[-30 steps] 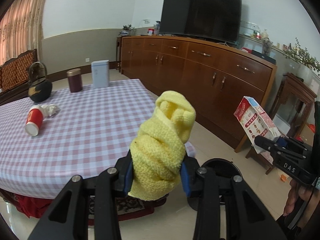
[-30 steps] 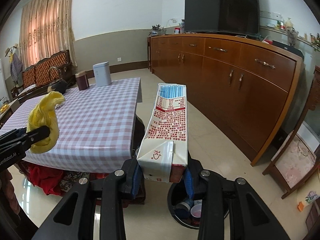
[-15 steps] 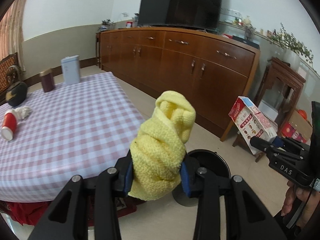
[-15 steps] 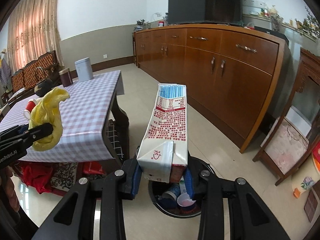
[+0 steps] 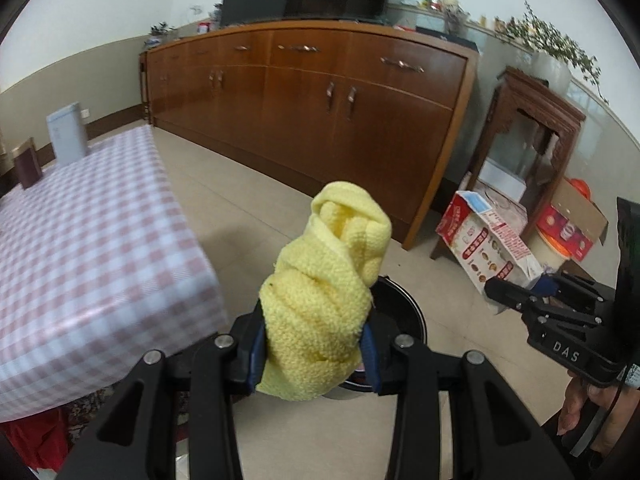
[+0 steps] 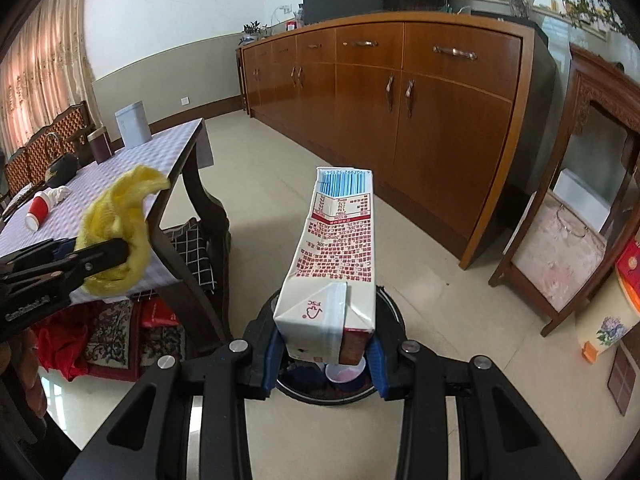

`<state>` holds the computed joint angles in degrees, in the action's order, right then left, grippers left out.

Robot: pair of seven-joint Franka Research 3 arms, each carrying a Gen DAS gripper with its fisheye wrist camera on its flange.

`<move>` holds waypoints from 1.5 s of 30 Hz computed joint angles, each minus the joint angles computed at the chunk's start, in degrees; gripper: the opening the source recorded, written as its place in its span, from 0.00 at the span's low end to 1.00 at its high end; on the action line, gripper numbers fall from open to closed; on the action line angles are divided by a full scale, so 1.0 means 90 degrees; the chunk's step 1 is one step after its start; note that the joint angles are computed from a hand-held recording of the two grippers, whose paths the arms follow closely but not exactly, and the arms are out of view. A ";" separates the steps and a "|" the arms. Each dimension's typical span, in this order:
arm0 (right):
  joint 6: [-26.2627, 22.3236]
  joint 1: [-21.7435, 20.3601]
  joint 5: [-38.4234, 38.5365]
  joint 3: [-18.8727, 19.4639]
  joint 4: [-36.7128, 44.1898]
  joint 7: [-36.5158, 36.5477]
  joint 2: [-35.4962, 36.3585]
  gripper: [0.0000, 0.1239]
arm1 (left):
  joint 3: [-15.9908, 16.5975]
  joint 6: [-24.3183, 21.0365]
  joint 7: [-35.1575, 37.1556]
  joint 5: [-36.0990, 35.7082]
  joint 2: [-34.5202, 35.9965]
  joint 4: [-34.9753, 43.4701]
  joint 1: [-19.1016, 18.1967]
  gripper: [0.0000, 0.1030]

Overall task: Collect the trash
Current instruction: 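Open both tools over the black bucket to drop the cloth and carton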

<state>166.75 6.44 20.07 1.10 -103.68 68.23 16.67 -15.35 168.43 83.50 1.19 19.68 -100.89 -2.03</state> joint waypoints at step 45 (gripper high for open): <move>-0.2591 -0.0045 -0.1789 -0.0871 0.3289 0.0356 0.3158 0.83 | 0.0484 -0.2290 -0.0125 0.0419 0.2437 0.2488 -0.0796 0.96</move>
<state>143.43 6.04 3.97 -6.74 -74.08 71.43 45.09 -10.99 147.82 82.38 4.96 41.61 -78.51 -9.20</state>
